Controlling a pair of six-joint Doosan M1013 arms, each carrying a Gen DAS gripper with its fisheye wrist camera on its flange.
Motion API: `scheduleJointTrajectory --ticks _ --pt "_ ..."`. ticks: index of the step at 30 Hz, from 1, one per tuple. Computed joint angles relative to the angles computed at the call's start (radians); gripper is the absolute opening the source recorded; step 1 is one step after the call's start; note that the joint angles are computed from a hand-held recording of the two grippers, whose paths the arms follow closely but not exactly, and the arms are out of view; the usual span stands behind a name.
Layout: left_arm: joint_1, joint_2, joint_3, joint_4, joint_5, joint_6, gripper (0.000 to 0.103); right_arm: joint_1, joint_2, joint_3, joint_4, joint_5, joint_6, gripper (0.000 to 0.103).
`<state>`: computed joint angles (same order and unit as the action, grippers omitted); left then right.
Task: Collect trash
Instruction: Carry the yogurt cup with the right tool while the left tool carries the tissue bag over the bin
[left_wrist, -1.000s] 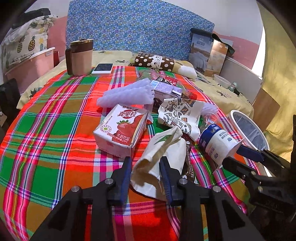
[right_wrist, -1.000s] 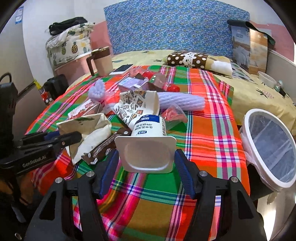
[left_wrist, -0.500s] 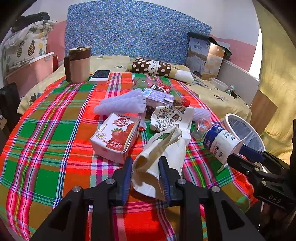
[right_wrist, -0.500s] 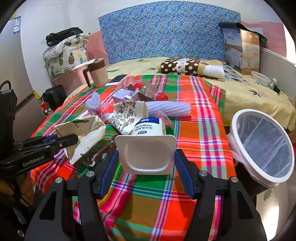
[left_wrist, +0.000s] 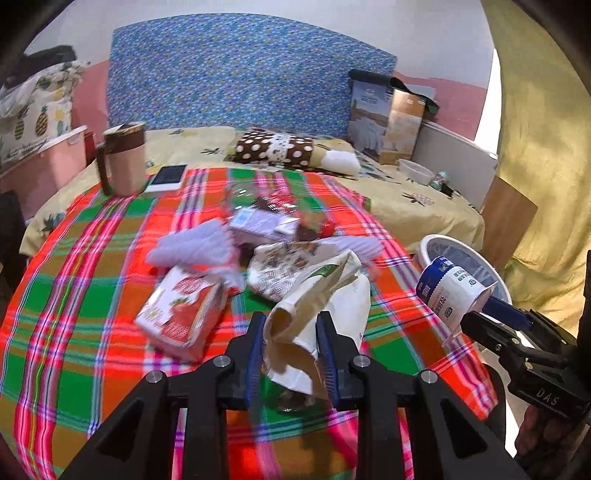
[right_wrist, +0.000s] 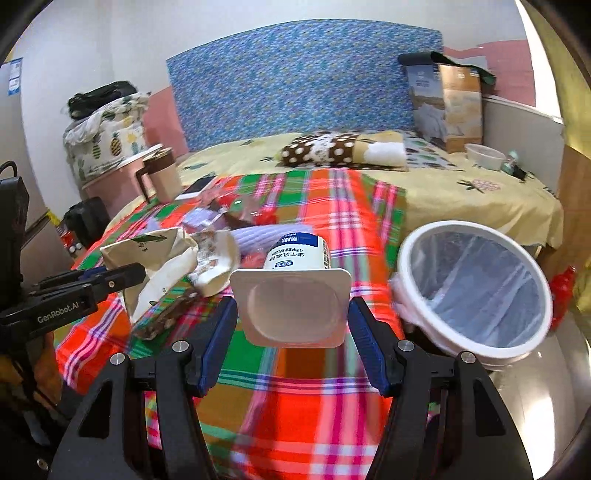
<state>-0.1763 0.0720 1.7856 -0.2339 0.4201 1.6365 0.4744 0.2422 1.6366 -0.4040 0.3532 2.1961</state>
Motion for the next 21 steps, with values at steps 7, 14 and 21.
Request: scheduleJointTrajectory --ticks 7,14,21 --pt "-0.046 0.041 -0.058 -0.09 0.02 0.125 0.028 -0.027 -0.017 0.029 -0.201 0.031 0.244 0.064" --pt "-0.097 0.095 -0.126 -0.154 0.056 0.219 0.028 -0.056 -0.032 0.051 -0.339 0.089 0.411 0.064" --pt "-0.148 0.166 -0.209 -0.19 0.097 0.279 0.028 -0.085 -0.035 0.056 -0.361 0.142 0.453 0.064"
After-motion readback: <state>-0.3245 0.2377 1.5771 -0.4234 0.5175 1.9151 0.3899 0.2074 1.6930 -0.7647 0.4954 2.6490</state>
